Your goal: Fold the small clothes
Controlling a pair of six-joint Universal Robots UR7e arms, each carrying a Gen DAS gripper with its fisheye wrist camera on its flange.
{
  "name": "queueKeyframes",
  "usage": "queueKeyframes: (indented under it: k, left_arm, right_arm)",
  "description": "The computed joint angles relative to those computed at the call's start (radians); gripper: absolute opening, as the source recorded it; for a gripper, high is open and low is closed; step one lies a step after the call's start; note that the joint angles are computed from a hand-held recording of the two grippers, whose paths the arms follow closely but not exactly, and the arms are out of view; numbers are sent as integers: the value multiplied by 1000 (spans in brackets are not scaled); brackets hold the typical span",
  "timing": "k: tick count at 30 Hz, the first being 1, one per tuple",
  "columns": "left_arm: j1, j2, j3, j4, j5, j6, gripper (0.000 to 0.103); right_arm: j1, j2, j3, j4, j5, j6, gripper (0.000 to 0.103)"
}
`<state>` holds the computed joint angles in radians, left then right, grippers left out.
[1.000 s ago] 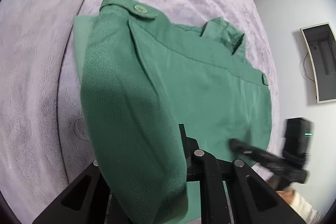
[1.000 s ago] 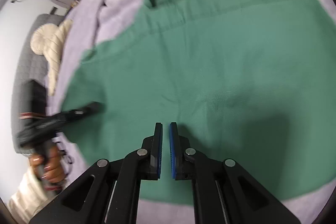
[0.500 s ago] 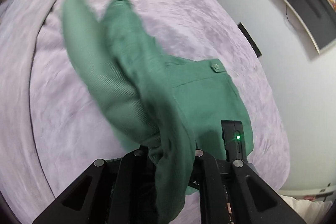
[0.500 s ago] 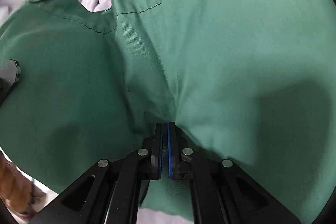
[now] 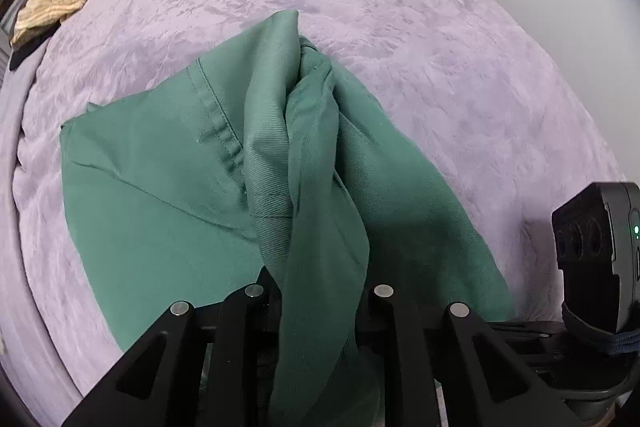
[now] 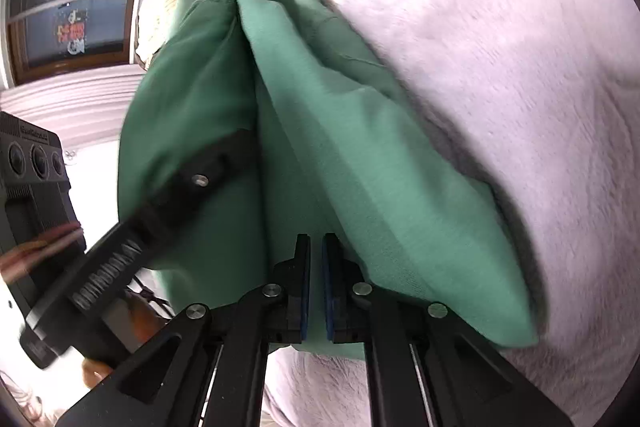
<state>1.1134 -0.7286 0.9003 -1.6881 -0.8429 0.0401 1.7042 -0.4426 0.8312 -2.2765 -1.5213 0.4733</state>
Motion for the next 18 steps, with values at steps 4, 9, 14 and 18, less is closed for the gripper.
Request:
queueKeyframes:
  k: [4, 9, 14, 18]
  left_arm:
    - [-18, -44, 37, -63, -10, -12, 42]
    - [-36, -139, 144, -307, -40, 74, 102]
    - [-2, -165, 63, -249, -71, -27, 102]
    - [53, -160, 10, -146, 48, -128, 102]
  right_arm:
    - [-1, 14, -21, 12, 16, 0, 7]
    - [-17, -12, 33, -80, 73, 29, 26]
    - [-53, -38, 110, -283, 236, 113, 75]
    - [-61, 29, -31, -189, 313, 110, 78]
